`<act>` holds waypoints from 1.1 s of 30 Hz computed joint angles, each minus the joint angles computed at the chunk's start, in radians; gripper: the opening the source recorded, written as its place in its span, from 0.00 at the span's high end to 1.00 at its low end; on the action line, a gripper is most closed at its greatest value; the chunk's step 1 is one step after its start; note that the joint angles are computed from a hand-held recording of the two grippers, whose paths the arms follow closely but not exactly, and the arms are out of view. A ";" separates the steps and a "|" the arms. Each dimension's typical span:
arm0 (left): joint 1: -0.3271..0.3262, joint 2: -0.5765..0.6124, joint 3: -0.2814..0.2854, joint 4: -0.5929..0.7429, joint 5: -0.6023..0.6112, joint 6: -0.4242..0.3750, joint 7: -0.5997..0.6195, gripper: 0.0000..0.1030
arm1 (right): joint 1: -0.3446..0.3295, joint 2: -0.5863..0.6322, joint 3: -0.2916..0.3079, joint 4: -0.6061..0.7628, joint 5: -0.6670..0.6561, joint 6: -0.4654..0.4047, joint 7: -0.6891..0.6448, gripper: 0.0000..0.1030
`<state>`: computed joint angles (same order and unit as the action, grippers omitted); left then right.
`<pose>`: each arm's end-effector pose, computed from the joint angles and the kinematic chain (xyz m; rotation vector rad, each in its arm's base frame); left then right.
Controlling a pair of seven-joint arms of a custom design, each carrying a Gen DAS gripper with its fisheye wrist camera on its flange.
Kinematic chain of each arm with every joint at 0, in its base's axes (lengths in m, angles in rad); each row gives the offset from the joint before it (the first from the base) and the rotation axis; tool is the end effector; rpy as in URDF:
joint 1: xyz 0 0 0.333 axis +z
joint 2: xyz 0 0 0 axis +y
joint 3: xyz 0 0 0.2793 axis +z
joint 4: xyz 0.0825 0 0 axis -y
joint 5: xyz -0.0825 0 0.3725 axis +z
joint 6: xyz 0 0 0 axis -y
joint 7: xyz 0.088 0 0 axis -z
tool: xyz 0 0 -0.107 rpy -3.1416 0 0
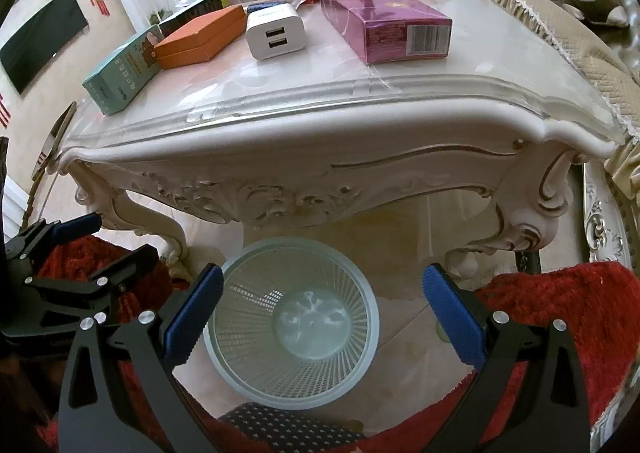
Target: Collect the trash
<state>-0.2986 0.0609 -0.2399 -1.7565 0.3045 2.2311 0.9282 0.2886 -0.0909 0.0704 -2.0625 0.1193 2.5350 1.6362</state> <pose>0.5251 -0.2993 0.5355 -1.9244 1.9815 -0.4992 0.5277 0.1976 0.5056 -2.0299 1.6315 -0.3100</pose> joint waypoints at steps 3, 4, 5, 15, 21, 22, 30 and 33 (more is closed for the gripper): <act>-0.001 -0.008 -0.001 -0.009 0.001 0.003 -0.002 0.06 | 0.000 -0.013 0.002 -0.012 -0.007 0.012 0.010 0.07; -0.002 -0.012 -0.002 -0.012 0.004 0.005 -0.004 0.06 | 0.000 -0.017 0.002 -0.016 -0.007 0.015 0.010 0.07; -0.002 -0.014 -0.002 -0.015 0.005 0.005 -0.005 0.06 | 0.000 -0.020 0.002 -0.021 -0.008 0.017 0.012 0.07; 0.000 -0.027 -0.005 -0.035 0.002 0.012 -0.010 0.06 | 0.004 -0.027 0.000 -0.029 0.004 0.018 0.003 0.07; 0.003 -0.022 -0.005 -0.041 -0.014 0.003 -0.008 0.06 | 0.007 -0.024 0.000 -0.028 0.023 0.015 -0.018 0.07; 0.003 -0.021 -0.005 -0.042 -0.014 0.003 -0.008 0.06 | 0.008 -0.022 0.000 -0.027 0.023 0.012 -0.019 0.07; 0.001 -0.021 -0.004 -0.041 -0.016 -0.014 0.003 0.06 | 0.006 -0.014 -0.003 -0.021 0.043 0.004 -0.030 0.07; 0.009 -0.077 -0.001 -0.069 0.038 0.025 -0.041 0.06 | 0.012 -0.043 -0.021 -0.043 0.136 0.090 -0.093 0.07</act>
